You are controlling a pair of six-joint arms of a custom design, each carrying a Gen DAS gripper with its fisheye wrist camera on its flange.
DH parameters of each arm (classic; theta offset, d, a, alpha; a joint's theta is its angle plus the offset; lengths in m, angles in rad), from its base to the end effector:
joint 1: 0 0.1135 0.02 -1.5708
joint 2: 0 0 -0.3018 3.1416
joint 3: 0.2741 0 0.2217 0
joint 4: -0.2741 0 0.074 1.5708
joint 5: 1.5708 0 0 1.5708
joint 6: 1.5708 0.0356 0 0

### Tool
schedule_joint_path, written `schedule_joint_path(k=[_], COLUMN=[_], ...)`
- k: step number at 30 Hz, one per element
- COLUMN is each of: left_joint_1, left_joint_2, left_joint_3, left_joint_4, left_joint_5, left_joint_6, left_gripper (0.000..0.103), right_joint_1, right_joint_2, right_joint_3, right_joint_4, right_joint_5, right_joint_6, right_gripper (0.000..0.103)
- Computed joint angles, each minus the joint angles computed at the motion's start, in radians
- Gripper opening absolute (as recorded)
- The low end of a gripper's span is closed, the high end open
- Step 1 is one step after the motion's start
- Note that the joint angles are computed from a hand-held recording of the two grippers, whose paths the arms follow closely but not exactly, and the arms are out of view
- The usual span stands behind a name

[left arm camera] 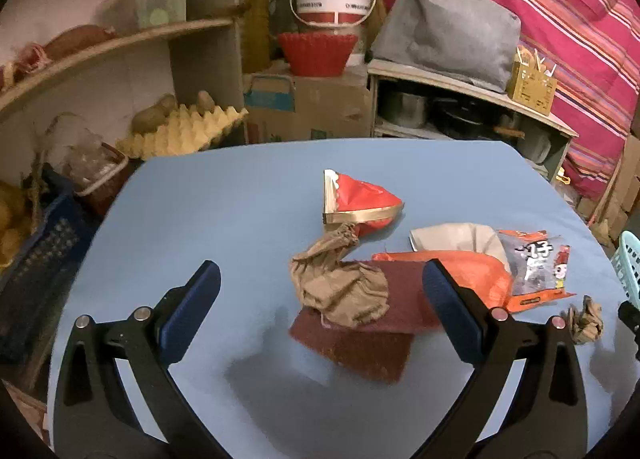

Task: Collect trash
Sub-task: 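Grasp the crumpled brown paper with the left tool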

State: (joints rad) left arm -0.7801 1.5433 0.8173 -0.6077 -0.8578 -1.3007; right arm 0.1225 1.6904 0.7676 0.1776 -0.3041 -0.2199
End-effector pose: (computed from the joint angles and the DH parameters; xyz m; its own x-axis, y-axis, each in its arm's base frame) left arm 0.1853 -0.1454 0.2238 -0.5060 -0.3861 -0.7713 -0.5768 0.8163 -0.0302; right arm 0.3084 0.0487 0.2060 -0.5838 -0.2816 -0.7615 -0.4737 0.8799 0.0378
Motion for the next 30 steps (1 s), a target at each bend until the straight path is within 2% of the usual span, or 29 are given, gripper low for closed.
schedule_joint_path(k=[3,6,10,17,18,23,28,29,30], left_joint_1=[0.081,0.144,0.199,0.229,0.227,0.188,0.094,0.073,0.047], left_joint_2=[-0.004,0.023,0.043,0.022,0.022,0.007,-0.02,-0.017,-0.015], left_joint_3=[-0.051,-0.067,-0.082,-0.134,-0.132,-0.105,-0.038,-0.015,0.011], left_joint_4=[0.152,0.229,0.278,0.394,0.391,0.32,0.15,0.109,0.064], left_joint_5=[0.064,0.115,0.148,0.215,0.212,0.166,0.067,0.05,0.032], left_joint_6=[0.149,0.243,0.291,0.379,0.379,0.342,0.217,0.19,0.155], left_gripper=[0.098,0.098,0.096,0.064,0.06,0.06,0.06,0.06,0.06], right_joint_1=[0.045,0.075,0.104,0.162,0.165,0.175,0.171,0.17,0.166], right_joint_2=[0.018,0.049,0.073,0.099,0.1,0.105,0.114,0.116,0.12], right_joint_3=[0.009,0.035,0.049,0.079,0.082,0.092,0.096,0.094,0.093], right_joint_4=[0.0,-0.018,-0.018,-0.043,-0.045,-0.063,-0.076,-0.073,-0.072], right_joint_5=[0.031,0.049,0.061,0.104,0.102,0.098,0.086,0.082,0.076], right_joint_6=[0.015,0.028,0.035,0.037,0.04,0.042,0.036,0.038,0.036], right_gripper=[0.094,0.094,0.094,0.094,0.094,0.094,0.093,0.091,0.083])
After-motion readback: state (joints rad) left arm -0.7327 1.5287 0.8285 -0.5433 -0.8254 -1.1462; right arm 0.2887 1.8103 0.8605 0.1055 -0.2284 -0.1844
